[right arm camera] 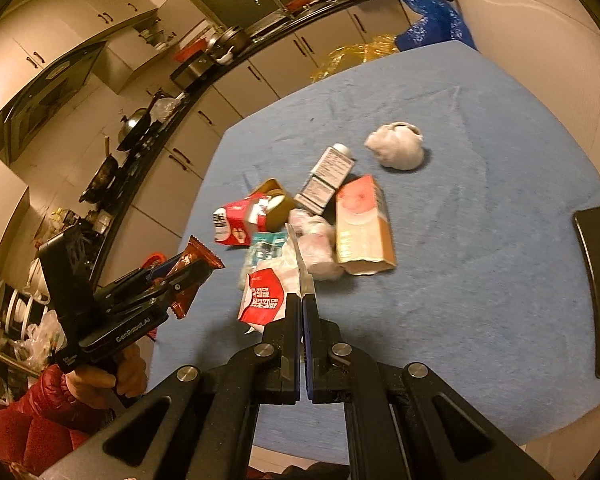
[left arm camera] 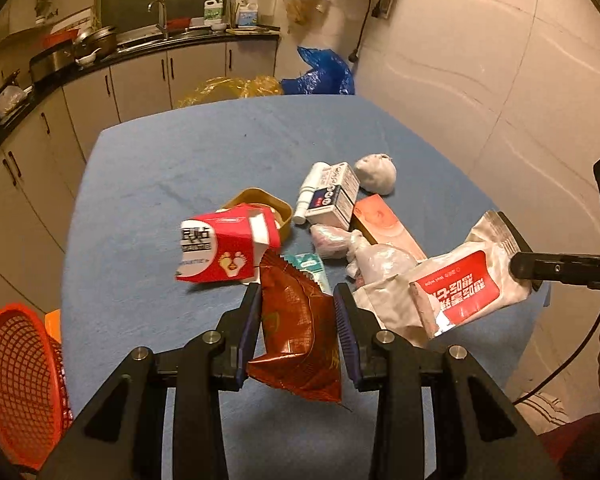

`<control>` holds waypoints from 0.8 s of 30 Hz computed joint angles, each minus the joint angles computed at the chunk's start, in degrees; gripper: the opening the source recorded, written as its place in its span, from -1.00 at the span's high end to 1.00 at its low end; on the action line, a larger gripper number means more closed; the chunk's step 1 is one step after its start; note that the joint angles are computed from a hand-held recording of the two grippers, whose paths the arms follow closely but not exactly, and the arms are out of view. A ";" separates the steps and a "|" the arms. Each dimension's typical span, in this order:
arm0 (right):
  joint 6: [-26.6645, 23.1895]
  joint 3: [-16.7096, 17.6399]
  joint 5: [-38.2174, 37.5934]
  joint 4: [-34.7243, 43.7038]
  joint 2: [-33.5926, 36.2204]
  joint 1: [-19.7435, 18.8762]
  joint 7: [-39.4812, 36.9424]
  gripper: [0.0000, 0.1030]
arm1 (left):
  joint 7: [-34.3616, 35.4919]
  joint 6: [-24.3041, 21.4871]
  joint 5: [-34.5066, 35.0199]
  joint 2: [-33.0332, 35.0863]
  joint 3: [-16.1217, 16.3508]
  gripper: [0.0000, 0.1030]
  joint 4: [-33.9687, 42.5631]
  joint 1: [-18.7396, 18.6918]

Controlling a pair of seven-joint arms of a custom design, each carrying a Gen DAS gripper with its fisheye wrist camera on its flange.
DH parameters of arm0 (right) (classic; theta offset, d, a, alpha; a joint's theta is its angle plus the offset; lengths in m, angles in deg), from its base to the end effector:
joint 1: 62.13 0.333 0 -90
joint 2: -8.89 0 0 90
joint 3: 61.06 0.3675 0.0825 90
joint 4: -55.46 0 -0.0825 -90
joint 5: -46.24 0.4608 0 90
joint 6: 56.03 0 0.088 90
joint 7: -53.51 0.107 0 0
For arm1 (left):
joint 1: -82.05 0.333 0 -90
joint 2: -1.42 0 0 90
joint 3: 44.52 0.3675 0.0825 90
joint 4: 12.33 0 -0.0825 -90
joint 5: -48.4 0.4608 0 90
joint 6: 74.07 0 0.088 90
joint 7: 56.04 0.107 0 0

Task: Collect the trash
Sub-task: 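Carry the foil wrapper with the left tool while the right tool carries the packet into the basket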

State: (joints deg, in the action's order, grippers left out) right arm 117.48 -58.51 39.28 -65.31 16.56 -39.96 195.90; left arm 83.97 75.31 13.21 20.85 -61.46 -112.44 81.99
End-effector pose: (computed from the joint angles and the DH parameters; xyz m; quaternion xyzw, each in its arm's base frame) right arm 0.6148 0.2920 0.4508 -0.5214 0.7622 -0.0696 0.3773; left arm 0.7443 -0.1897 0.4531 -0.4054 0.8421 -0.3442 0.0900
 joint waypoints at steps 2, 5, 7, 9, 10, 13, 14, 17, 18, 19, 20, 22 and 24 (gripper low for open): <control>0.09 0.23 0.34 0.66 0.48 0.00 -0.39 0.97 | -0.22 -0.11 -0.06 -0.18 0.20 0.32 -0.03 0.22; 0.31 0.95 1.93 1.55 1.22 -0.36 -2.07 0.97 | -0.50 0.34 -0.13 -0.36 0.49 0.32 -0.18 0.51; 0.16 1.09 2.46 2.39 1.78 -0.19 -2.96 0.97 | -0.52 0.62 -0.55 -0.86 0.56 0.32 -0.73 0.90; -0.04 1.28 3.02 3.15 2.21 -0.02 -3.84 0.97 | -0.32 0.92 -0.90 -1.24 0.69 0.32 -1.19 1.20; -0.23 1.27 3.11 3.58 2.43 0.16 -4.17 0.97 | -0.25 1.10 -1.13 -1.42 0.75 0.32 -1.40 1.34; -0.40 1.67 4.13 4.53 3.06 0.14 -5.71 0.97 | -0.15 1.51 -1.74 -1.91 0.96 0.32 -1.99 1.66; -0.43 1.84 4.57 4.93 3.33 0.11 -6.28 0.97 | -0.11 1.68 -1.90 -2.09 1.05 0.32 -2.20 1.75; -0.59 1.96 5.35 5.94 3.97 0.39 -7.42 0.97 | 0.10 2.17 -2.47 -2.62 1.32 0.32 -2.81 2.12; -0.71 1.97 5.49 6.39 4.26 0.54 -7.73 0.97 | 0.14 2.35 -2.74 -2.84 1.43 0.32 -3.04 2.29; -0.77 2.00 5.69 6.72 4.46 0.66 -8.01 0.97 | 0.17 2.49 -2.98 -3.07 1.56 0.32 -3.28 2.44; -0.80 2.25 6.09 7.21 4.79 0.61 -8.59 0.97 | 0.12 2.59 -3.16 -3.23 1.66 0.32 -3.44 2.50; -0.85 2.62 6.71 8.15 5.42 0.60 -9.80 0.97 | 0.16 2.90 -3.54 -3.65 1.92 0.32 -3.87 2.74; -0.91 2.93 7.25 9.15 6.09 0.70 -10.90 0.97 | 0.25 3.33 -3.82 -3.98 2.18 0.32 -4.22 2.95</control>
